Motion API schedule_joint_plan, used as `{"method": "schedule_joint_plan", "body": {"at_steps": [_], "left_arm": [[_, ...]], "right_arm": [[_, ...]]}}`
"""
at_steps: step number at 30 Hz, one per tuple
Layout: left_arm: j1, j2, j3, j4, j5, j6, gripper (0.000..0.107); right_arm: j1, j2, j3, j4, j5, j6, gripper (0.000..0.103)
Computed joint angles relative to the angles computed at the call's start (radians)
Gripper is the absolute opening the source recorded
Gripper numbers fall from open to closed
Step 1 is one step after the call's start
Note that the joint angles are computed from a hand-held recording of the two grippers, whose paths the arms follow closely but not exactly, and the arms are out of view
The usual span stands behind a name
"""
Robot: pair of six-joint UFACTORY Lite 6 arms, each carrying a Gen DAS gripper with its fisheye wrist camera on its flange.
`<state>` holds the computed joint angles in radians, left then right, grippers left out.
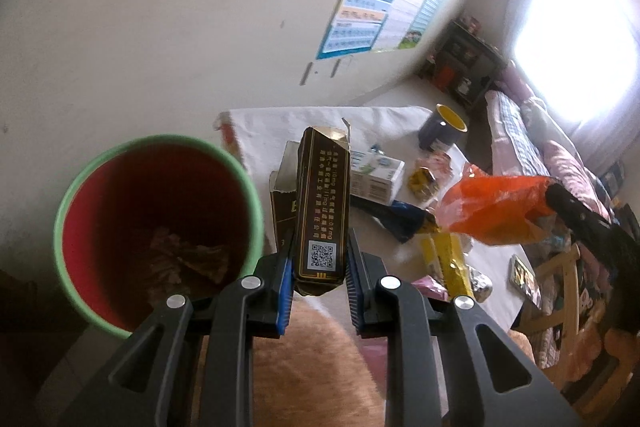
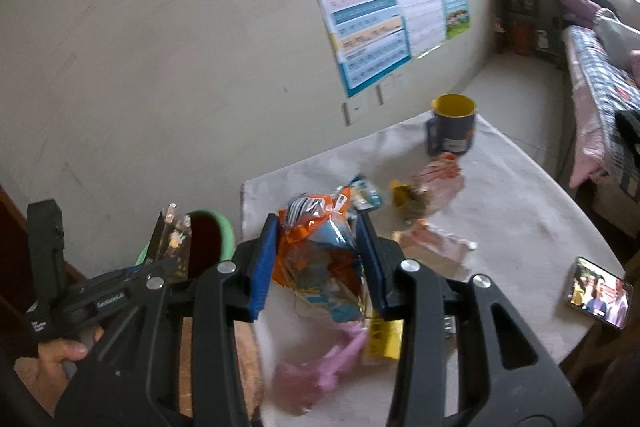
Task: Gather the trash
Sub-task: 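Carry the box and orange bag over the bucket and open both tools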
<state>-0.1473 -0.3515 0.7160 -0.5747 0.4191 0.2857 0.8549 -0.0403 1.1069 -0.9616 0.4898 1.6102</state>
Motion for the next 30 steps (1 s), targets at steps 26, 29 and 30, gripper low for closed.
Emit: {"method": "schedule_joint_plan", "body": {"at_steps": [26, 29, 30], "left_arm": [[0.532, 0.069, -0.095, -0.307, 0.108, 0.520, 0.020], [0.586, 0.096, -0.096, -0.319, 0.114, 0.553, 0.020], [0.595, 0.104, -0.095, -0.323, 0.113, 0.560, 0.020]], "right_arm": [[0.146, 0.704, 0.857, 0.411, 0.105, -0.570, 0.039], [0.157, 0.855, 1.083, 0.495, 0.174, -0.704, 0.039], [0.163, 0.919, 1.182, 0.521, 0.209, -0.750, 0.039]]}}
